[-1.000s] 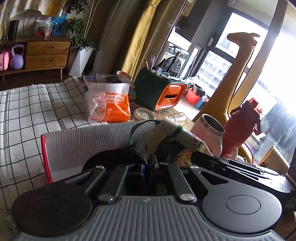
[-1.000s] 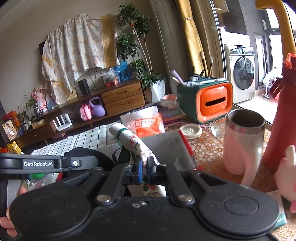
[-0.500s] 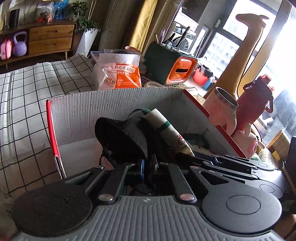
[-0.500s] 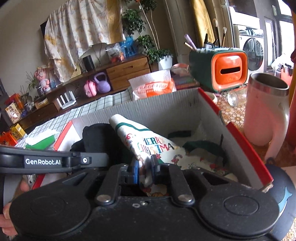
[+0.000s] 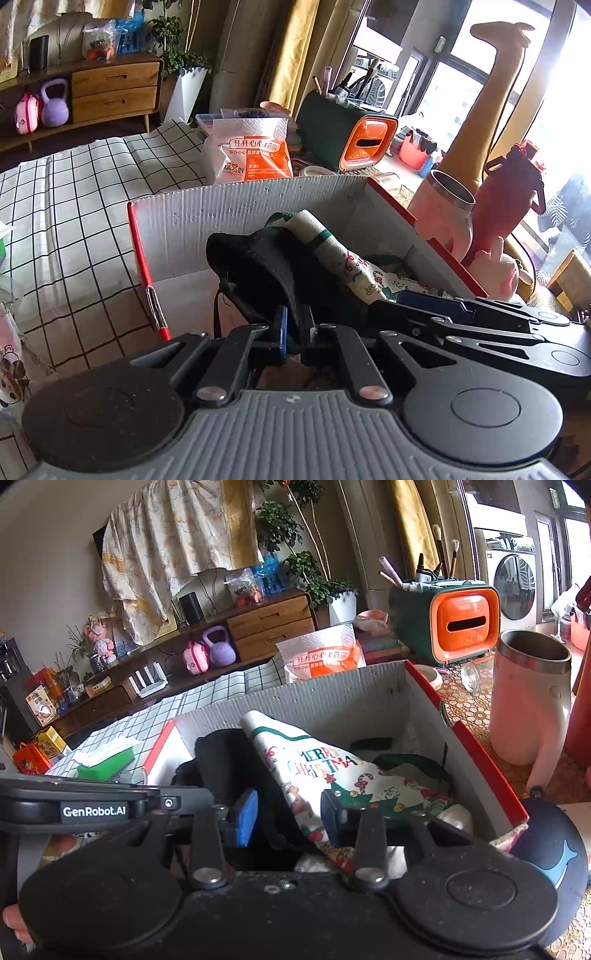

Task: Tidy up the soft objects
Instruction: 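Open the left tool inside the box while the right tool releases the tote bag, then withdraw both tools from the box toward the napkin and panda snack bag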

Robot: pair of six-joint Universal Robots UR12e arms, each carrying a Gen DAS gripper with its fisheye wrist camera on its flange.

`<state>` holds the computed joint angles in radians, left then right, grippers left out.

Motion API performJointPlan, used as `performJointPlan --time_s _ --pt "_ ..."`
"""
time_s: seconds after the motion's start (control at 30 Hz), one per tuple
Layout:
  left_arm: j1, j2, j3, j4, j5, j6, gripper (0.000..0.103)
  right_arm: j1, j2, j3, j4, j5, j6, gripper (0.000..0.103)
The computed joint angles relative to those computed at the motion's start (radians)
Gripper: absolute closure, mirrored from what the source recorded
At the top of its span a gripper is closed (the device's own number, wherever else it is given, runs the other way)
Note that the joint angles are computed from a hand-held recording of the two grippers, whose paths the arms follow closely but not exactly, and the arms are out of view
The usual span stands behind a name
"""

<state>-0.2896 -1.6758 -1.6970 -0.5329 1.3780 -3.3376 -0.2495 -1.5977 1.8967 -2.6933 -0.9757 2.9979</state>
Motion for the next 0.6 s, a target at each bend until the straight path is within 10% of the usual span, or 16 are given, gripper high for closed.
performJointPlan --time_s 0.27,0.5,0.6 --pt "-0.006 0.038 -0.022 0.004 0.026 0.002 0.089 -0.006 -0.047 0.019 0.004 -0.007 -0.009 0.053" --pt "-0.003 0.092 -0.071 0.049 0.043 -0.004 0.043 -0.020 -0.093 0.043 0.007 0.030 -0.020 0.044" --pt "-0.002 0.119 -0.096 0.077 0.058 -0.007 0.042 -0.022 -0.114 0.055 0.005 0.045 -0.028 0.040"
